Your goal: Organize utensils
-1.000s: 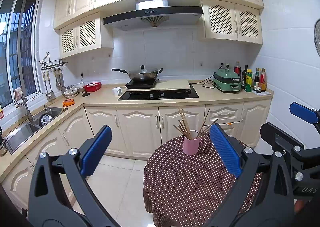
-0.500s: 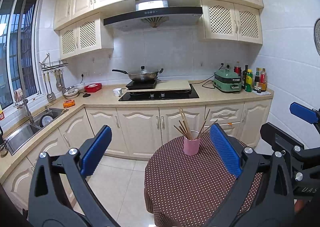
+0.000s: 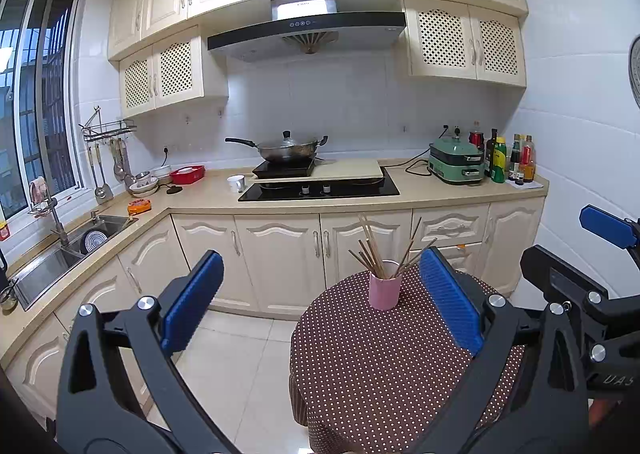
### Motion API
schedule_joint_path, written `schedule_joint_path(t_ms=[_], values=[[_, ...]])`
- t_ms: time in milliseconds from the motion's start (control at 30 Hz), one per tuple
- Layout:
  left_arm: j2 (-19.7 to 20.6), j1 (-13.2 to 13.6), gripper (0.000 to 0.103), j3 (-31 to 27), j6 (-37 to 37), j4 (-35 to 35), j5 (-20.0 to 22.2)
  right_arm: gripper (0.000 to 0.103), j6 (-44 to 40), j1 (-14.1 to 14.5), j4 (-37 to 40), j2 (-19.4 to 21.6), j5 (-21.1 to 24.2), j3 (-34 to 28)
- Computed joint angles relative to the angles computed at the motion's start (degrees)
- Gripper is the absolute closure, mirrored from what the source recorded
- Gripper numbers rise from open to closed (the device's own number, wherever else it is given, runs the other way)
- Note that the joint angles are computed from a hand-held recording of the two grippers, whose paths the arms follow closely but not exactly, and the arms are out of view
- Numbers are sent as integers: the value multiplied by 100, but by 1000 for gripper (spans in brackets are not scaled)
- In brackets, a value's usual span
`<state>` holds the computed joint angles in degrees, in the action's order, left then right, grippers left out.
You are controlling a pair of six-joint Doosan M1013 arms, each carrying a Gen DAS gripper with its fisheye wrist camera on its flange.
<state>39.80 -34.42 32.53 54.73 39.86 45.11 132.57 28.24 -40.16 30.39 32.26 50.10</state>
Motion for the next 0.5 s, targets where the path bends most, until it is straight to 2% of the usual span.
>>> schedule_joint_path(t_ms=[500], values=[[46,44,6,-73,88,-105,23,8,-37,6,17,20,41,-43]])
